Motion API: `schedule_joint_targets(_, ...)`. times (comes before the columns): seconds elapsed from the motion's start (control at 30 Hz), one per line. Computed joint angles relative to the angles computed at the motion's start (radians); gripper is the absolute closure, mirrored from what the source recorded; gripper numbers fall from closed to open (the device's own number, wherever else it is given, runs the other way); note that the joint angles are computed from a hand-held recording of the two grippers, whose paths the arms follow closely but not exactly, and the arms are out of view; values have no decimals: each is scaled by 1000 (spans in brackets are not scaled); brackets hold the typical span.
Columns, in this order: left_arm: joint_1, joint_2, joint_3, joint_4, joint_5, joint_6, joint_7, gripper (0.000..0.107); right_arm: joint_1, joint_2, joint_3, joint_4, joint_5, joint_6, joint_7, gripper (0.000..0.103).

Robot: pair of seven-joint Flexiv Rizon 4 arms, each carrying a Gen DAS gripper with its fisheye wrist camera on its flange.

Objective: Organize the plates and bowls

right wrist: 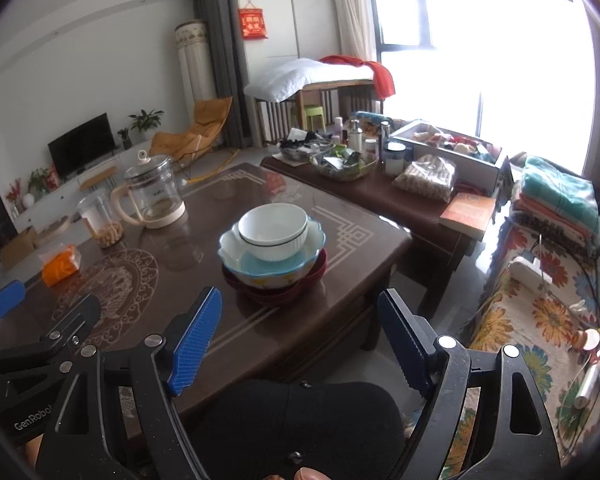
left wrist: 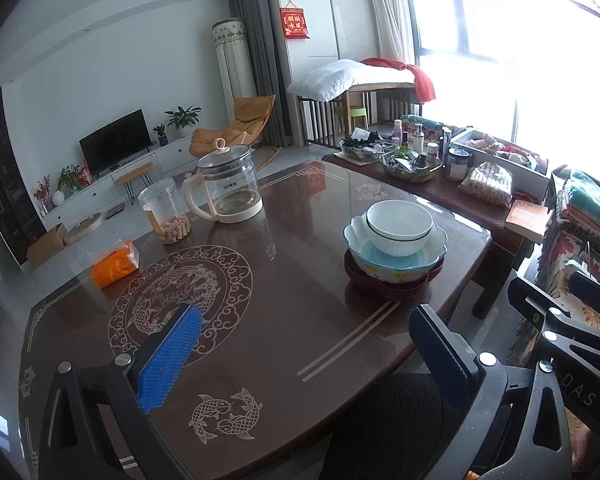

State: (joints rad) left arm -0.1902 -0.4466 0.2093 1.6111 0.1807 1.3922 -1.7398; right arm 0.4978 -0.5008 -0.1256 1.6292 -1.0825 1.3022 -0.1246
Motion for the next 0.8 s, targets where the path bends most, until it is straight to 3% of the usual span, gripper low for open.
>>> schedule_joint_targets(0.2, 48, -9, -72, 14, -56, -31, 87, 4, 4, 8, 27, 4, 44, -98, -72, 20)
schedule_joint_targets(0.47, 64, -23, -111, -4, -113, -132, 173, 4, 2, 28, 31, 8, -44, -192, 14, 20)
schedule_joint_targets(0.8, 69, -14, -116, 19, -144, -95, 196, 4, -10, 14, 57, -1, -13, -204, -12, 20)
